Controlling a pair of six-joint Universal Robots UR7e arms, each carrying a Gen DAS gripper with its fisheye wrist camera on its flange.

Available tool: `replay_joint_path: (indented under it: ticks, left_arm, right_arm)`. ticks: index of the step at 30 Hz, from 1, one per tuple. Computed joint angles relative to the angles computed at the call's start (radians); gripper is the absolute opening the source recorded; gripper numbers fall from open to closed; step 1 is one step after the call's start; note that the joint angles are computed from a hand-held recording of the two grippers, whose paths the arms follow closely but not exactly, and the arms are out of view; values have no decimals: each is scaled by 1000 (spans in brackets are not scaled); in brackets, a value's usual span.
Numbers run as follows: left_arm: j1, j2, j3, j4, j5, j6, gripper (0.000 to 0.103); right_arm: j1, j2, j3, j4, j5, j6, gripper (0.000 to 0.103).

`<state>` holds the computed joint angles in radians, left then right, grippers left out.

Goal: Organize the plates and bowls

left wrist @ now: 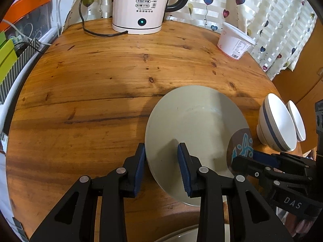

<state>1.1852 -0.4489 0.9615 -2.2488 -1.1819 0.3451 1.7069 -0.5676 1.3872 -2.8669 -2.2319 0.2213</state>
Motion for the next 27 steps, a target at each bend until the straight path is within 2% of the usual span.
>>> replay_joint_path:
  ticks: [27]
  left_arm:
    - [-4, -92, 124, -69, -4, -39, 33]
  right_arm:
    - [19, -13, 17, -42, 27, -45, 30]
